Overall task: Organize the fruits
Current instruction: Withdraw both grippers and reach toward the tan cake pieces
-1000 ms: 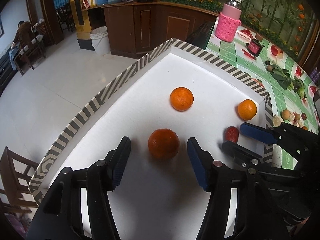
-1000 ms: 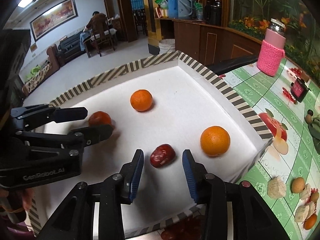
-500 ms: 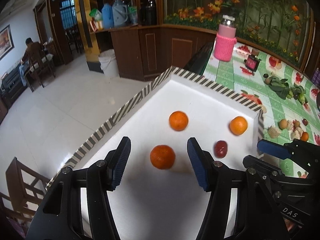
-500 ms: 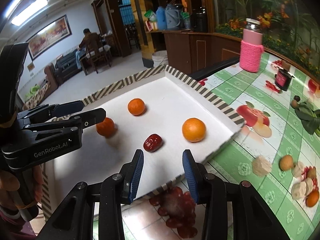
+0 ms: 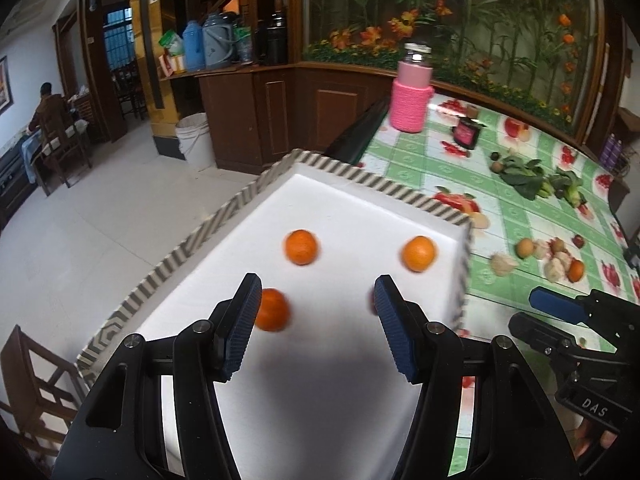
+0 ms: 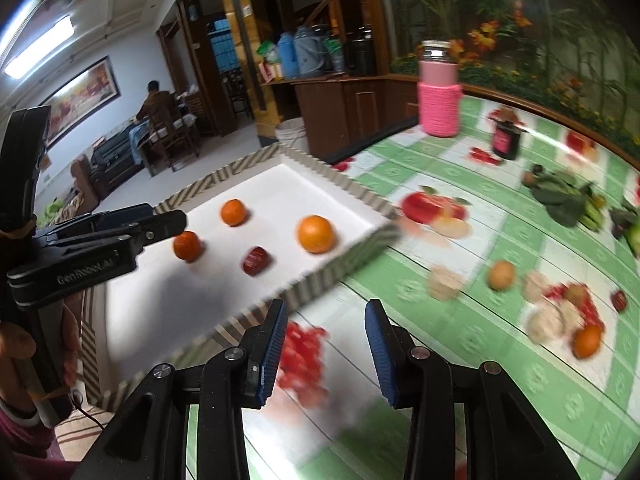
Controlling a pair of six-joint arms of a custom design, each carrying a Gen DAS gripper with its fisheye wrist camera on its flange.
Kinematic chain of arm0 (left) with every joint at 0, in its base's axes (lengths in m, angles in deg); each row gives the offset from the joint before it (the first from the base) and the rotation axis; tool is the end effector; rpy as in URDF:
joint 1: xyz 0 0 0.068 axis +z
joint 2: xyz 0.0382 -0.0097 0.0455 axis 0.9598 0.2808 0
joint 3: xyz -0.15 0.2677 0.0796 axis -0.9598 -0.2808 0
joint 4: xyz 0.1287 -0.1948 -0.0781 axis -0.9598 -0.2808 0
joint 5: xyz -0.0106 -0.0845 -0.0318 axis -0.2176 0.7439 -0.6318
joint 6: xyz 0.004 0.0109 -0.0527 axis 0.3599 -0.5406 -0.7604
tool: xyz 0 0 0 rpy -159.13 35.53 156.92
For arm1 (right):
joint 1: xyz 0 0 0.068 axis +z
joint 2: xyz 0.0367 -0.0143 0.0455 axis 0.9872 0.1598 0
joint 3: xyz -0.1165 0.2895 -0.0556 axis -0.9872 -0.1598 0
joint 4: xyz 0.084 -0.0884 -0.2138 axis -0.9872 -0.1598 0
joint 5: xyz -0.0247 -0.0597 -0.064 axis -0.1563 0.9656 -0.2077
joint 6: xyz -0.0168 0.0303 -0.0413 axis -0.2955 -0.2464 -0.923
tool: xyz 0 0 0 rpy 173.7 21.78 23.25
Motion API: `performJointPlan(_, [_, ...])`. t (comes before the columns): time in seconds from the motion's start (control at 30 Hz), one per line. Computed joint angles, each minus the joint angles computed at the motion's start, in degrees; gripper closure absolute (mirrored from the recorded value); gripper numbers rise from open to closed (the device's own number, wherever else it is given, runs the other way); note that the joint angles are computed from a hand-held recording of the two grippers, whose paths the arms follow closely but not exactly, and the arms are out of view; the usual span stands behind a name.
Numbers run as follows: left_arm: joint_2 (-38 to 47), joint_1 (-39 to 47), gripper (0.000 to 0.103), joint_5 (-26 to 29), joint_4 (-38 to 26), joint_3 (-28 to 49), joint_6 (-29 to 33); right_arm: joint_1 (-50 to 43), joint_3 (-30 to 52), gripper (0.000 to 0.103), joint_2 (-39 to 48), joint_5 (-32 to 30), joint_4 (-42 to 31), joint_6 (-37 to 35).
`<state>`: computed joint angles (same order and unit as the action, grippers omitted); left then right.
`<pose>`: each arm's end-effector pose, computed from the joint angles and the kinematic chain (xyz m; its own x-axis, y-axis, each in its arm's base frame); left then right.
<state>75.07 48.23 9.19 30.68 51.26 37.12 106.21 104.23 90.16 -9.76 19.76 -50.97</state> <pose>0.2456 -0.1155 0.1853 -0.6454 0.2541 -0.7203 0.3767 0.9263 -0.0107 0.1770 0.0776 0.1591 -0.7015 0.0707 -0.7092 -0.0600 0.9857 0.1576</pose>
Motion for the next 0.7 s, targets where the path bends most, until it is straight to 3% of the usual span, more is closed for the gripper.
performJointPlan(0.27, [-0.4, -8.3, 0.044, -0.7, -1.4, 0.7, -3.2, -12.6, -9.3, 0.064, -14.1, -3.5, -5.9, -1.7])
performJointPlan(0.47, [2.4, -16.5, 0.044, -2.2, -3.2, 3.3, -5.3, -32.8, -13.4, 0.064, -20.4, -14.5, -9.5, -11.1])
performJointPlan(0.6, [6.3, -21.4, 0.044, -3.5, -4.7, 6.6, -6.2, -43.5, -13.8, 0.064, -16.8, -20.6, -7.8, -17.6])
performJointPlan(0.7, [10.0, -23.4, 0.044, -3.6, -5.5, 9.3, -7.2, -46.1, -12.9, 0.064, -11.5, -22.2, -4.4, -19.8])
